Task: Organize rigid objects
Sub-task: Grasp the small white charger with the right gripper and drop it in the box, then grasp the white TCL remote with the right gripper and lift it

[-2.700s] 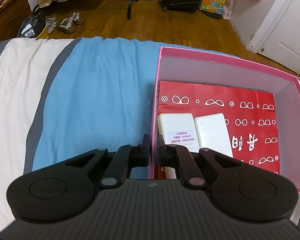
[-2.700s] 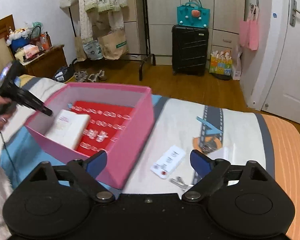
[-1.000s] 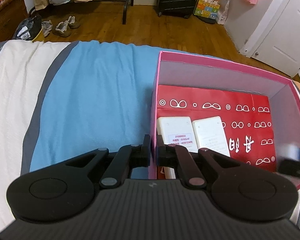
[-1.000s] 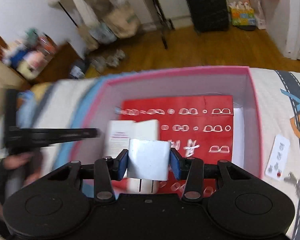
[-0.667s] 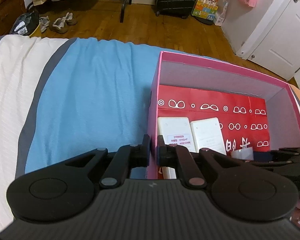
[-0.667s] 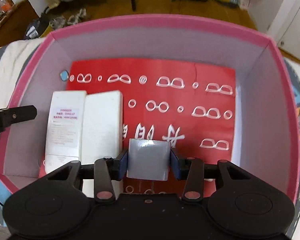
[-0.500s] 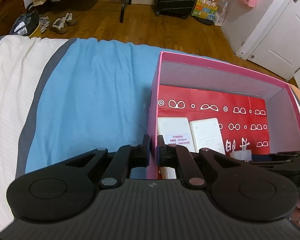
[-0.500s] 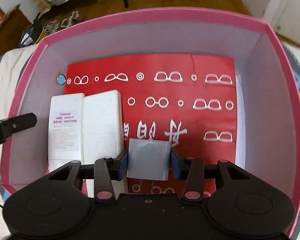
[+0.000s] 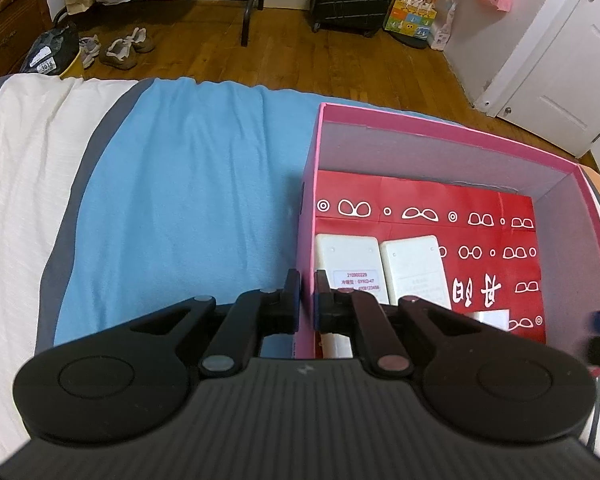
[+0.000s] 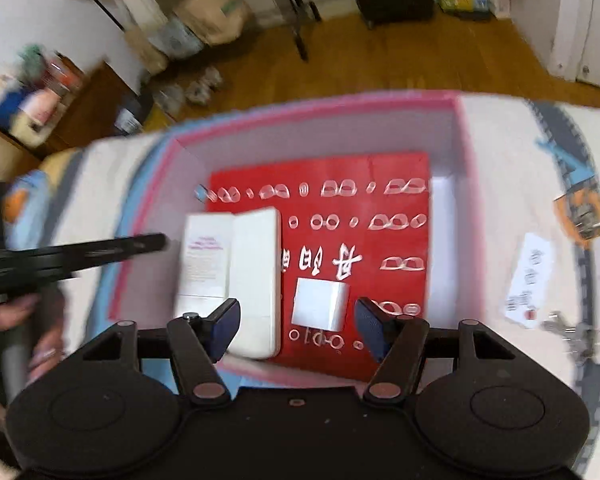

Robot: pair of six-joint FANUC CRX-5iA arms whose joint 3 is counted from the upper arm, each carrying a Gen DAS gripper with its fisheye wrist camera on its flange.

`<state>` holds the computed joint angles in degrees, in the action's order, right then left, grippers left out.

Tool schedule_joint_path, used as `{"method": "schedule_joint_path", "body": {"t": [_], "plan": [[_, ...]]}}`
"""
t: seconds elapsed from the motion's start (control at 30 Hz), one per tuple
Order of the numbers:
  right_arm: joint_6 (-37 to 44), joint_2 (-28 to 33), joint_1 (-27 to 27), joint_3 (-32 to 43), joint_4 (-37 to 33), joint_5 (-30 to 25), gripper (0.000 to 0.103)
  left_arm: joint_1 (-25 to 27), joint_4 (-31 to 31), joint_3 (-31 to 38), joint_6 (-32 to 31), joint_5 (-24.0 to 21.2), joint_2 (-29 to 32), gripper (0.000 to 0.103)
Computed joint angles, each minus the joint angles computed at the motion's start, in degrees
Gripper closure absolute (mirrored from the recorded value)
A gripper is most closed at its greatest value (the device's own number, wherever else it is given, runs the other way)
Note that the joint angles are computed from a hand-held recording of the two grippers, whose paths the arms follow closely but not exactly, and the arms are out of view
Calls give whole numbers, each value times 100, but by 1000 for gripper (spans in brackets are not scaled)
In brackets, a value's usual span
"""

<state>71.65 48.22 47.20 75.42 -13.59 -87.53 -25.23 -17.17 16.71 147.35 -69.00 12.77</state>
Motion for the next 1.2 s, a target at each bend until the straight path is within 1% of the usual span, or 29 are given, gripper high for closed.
{"method": "schedule_joint_path", "body": {"t": [0.07,0.13,0.2,0.27,0.37,0.43,0.57,0.63,0.67,0.7,0.77,0.83,0.87,0.97,1.03,1.1,1.17,1.2], "plan": [[303,-634,-91,-904,84,500,34,-7,-14,31,-1,-39,17,97],[586,-1039,-231,-1472,109,770,33,13,5,43,-6,-55,25,97],[436,-1265,-393,-1857,172,976,33,17,11,76,-1,-94,48,97],[399,-1479,-596,-2264,82,1245,33,-2,-18,127,-27,-153,85,97],[349,-1848,-810,-2992,258,1854,33,-3,8,192,-11,-238,143,97],[369,-2053,-850,-3511,549,2364,33,5,27,237,-35,-285,172,97],[263,-2291,-855,-4486,1422,3359,34,-28,-45,289,-25,-335,188,97],[-69,-2364,-878,-4918,1823,3797,40,-45,-70,311,-37,-363,205,97],[-263,-2338,-938,-4979,1857,3822,48,-55,-83,326,-42,-380,213,97],[-288,-2299,-1023,-4923,1699,3739,52,-61,-87,339,-41,-384,222,97],[-289,-2248,-1159,-4895,1423,3704,59,-57,-109,377,-22,-403,235,97],[-271,-2131,-1203,-4739,1393,3496,64,-78,-150,420,-20,-441,250,97],[-266,-2108,-1207,-4721,1383,3497,66,-96,-179,434,-25,-456,253,97],[-151,-2021,-1250,-4569,1174,3383,71,-111,-208,452,-32,-477,262,98],[-40,-1974,-1252,-4537,1104,3338,72,-104,-197,463,-35,-488,269,98],[-12,-1967,-1186,-4622,1275,3406,71,-109,-193,482,-41,-509,280,98],[-45,-1950,-1076,-4745,1653,3481,74,-111,-199,488,-64,-513,282,98],[-31,-1953,-1047,-4786,1748,3511,72,-107,-198,483,-70,-508,277,98]]}}
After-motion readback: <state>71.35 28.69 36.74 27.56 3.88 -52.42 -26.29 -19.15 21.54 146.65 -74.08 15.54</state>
